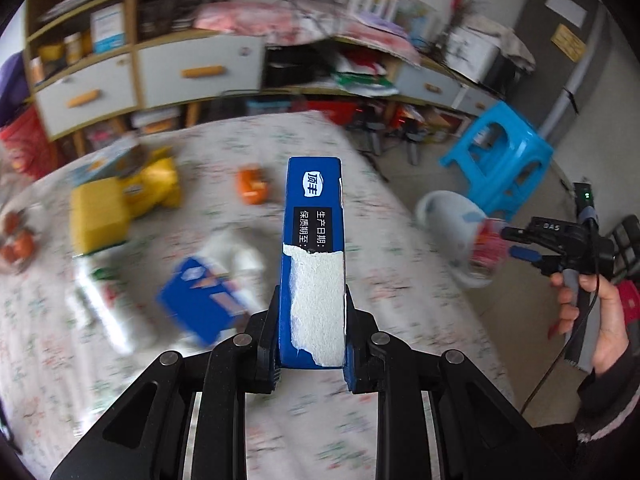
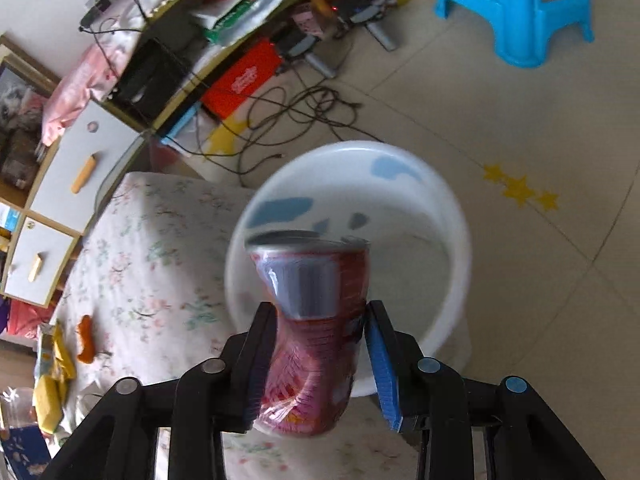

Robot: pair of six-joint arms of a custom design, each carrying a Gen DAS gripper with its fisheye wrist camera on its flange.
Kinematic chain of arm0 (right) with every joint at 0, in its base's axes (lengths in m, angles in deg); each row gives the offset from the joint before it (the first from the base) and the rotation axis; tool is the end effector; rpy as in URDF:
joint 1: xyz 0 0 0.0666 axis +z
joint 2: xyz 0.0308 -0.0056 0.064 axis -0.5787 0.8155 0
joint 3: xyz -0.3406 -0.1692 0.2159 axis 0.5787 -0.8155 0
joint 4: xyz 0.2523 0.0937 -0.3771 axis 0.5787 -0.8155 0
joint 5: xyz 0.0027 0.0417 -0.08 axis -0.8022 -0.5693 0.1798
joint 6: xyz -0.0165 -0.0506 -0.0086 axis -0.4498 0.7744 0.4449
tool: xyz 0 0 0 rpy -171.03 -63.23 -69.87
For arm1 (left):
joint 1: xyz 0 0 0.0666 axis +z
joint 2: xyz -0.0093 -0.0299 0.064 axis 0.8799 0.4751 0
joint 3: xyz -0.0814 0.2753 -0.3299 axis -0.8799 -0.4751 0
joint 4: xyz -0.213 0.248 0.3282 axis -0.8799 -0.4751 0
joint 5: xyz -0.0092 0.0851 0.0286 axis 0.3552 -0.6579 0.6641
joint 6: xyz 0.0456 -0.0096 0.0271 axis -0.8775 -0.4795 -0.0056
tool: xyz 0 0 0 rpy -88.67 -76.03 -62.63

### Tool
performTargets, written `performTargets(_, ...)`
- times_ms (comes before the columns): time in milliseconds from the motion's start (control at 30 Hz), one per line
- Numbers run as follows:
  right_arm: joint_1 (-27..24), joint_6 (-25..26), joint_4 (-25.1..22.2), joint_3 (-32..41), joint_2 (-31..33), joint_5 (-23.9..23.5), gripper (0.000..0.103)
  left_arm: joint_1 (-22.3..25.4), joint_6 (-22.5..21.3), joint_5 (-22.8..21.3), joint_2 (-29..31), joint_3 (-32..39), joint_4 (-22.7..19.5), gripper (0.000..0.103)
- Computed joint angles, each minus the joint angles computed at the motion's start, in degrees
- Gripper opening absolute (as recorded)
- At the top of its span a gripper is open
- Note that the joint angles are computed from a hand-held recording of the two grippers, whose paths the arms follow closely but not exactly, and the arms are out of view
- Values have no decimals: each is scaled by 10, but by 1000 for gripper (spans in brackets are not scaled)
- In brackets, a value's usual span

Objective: Collect trash
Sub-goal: 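Carry the red can and blue box to the white bin while both tools move, then open the right gripper over the bin while the left gripper drops the blue box in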

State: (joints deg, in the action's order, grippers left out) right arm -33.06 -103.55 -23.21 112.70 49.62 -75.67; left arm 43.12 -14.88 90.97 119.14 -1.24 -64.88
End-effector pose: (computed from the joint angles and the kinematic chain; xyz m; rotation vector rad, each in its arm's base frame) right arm 0.4496 0.0254 0.5231 0.5548 2.6094 0.4751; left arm 0.3599 -0.1219 0.5578 -0.0125 2.5330 -0.3006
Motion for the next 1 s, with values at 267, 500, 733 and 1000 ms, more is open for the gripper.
performTargets(267,-32,55,-27,-6,-23,-4,62,-85,9,19,93,43,40,24)
performTargets(500,-53,111,-52,-12,-37,15,65,-124,12,37,162,81,56,24)
performTargets(733,-81,129,-67,-20,-42,16,68,-142,7,44,212,119,64,25)
performTargets(1000,-96,125,-68,-21,-45,14,68,-145,2,26,242,152,59,74)
